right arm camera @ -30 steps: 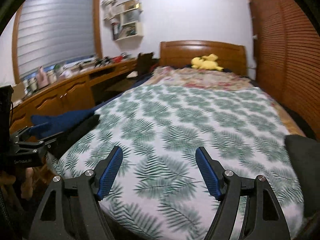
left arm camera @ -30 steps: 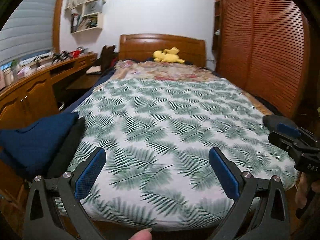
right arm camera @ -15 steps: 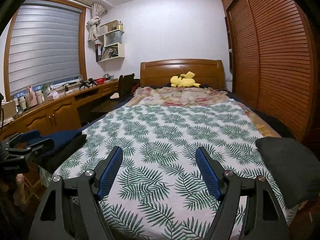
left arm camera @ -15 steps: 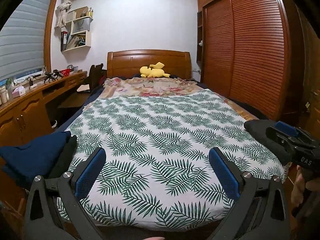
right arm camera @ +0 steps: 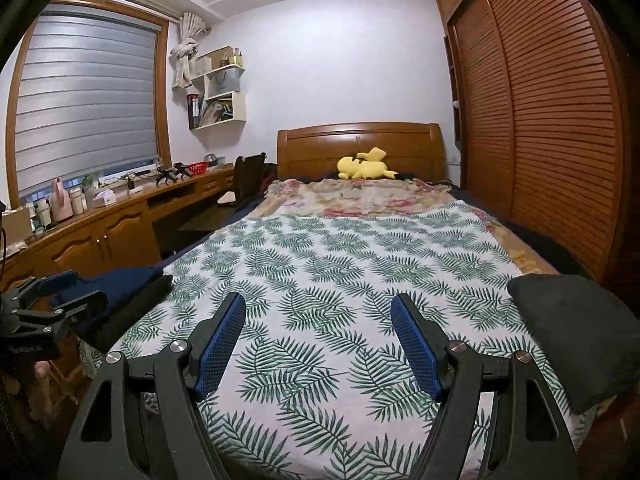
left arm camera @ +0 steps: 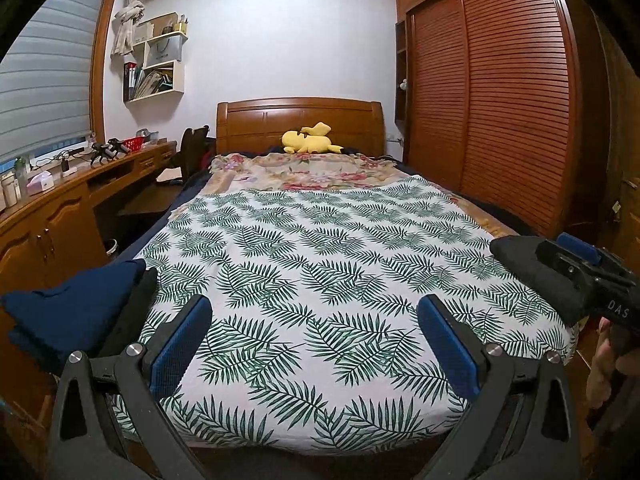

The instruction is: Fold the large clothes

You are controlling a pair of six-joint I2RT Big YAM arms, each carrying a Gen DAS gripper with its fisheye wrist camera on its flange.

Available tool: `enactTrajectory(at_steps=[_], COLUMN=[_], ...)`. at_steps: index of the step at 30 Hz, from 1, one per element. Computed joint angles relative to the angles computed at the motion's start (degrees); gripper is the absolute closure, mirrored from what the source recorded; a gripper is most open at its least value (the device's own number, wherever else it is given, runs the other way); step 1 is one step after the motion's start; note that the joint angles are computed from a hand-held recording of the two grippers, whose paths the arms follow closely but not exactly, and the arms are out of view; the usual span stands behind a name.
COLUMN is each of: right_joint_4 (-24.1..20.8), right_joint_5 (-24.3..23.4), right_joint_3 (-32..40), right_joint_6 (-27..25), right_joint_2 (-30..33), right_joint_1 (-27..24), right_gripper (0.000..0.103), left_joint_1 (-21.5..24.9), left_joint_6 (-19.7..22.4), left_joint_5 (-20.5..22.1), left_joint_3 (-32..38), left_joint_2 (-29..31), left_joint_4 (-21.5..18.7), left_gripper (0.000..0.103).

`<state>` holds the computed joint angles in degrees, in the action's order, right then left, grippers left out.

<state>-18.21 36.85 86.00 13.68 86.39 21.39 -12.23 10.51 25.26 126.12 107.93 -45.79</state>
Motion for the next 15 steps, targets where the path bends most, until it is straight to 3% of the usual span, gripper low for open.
enactTrajectory(at_steps=[15], right_joint_4=[-0.4], right_joint_5=[-1.1], right_joint_3=[-0.4], right_joint_6=[-0.7], right_joint_2=[-0.7], right_joint_1=[-0.7], right_gripper=[0.026], left_joint_1=[0.2], left_joint_6=[-0.3], left_joint_5=[0.3], left_joint_3=[-0.1], left_joint_2=[-0.1], left_joint_4=[0.1], left_gripper=[0.0])
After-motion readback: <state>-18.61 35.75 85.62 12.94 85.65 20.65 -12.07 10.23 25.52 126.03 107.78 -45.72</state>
